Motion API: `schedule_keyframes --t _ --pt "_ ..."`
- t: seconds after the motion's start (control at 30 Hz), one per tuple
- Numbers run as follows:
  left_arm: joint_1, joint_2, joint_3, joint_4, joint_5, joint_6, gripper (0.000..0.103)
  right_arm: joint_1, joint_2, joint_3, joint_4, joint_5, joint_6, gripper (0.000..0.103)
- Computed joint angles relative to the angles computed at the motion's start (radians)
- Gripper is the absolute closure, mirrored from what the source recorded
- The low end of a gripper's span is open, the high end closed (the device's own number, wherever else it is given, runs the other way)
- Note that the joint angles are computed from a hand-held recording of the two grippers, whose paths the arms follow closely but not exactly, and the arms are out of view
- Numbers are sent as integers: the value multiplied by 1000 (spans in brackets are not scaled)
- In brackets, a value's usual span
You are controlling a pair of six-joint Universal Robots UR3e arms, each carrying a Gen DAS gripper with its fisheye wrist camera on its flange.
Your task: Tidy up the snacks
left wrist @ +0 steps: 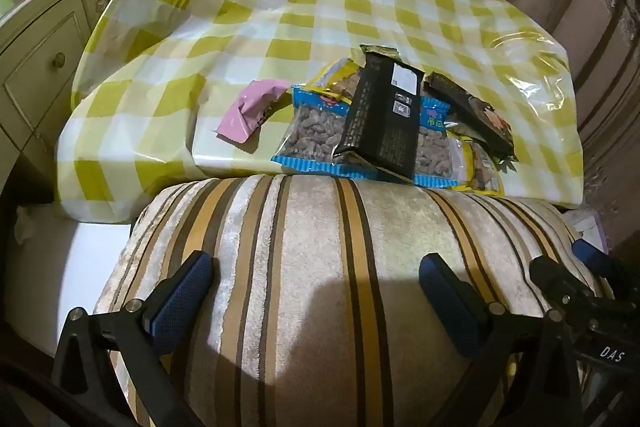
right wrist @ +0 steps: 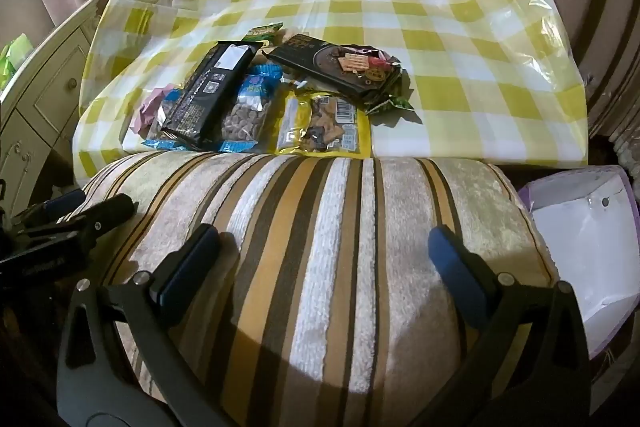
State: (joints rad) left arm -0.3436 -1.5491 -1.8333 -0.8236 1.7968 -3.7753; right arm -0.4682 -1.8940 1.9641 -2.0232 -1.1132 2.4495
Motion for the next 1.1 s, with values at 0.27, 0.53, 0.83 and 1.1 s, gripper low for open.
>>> schedule_keyframes --t 0.27,0.53,0.83,1.1 --pt "-16 -13 -10 37 41 -16 0 -20 -13 50 -54 36 -5 0" --pt "-10 -20 -2 33 35 -16 0 20 29 -26 19 -36 13 0" --pt "-12 -22 -1 34 38 -17 0 12 29 -16 4 -20 10 0" --pt "-10 -21 -2 33 37 -16 0 12 28 -14 0 -18 9 0"
